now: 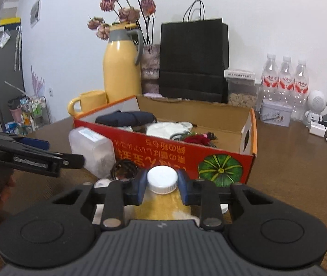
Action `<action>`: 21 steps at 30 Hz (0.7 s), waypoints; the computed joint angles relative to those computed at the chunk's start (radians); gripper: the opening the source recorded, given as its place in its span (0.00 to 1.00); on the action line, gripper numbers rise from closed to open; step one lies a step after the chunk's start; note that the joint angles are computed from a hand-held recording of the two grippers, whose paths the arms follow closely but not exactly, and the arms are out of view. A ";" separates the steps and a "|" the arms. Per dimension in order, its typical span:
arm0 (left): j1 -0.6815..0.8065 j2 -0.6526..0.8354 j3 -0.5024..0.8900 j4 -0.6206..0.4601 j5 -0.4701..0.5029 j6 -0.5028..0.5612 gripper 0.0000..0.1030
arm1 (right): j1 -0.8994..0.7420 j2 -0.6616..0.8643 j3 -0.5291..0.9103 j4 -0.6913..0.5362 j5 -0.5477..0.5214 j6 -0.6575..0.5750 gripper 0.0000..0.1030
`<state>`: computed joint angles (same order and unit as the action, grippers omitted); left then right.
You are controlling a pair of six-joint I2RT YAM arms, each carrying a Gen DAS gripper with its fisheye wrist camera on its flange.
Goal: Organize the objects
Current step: 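Grasp clear plastic container with left gripper while right gripper grasps white-capped jar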
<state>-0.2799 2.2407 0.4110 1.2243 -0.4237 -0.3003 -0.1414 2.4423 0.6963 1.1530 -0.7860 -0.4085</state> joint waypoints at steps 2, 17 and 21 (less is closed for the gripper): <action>-0.003 0.002 0.026 -0.010 -0.013 0.020 1.00 | -0.001 0.009 -0.014 0.053 0.001 0.029 0.28; 0.040 0.091 0.181 -0.097 0.045 0.043 0.90 | 0.017 0.057 -0.053 0.216 0.028 0.124 0.28; 0.053 0.097 0.158 -0.056 0.065 0.010 0.80 | 0.032 0.066 -0.057 0.240 0.047 0.144 0.28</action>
<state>-0.2266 2.3374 0.5686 1.1679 -0.3586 -0.2906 -0.1093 2.5079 0.6390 1.3926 -0.7388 -0.2643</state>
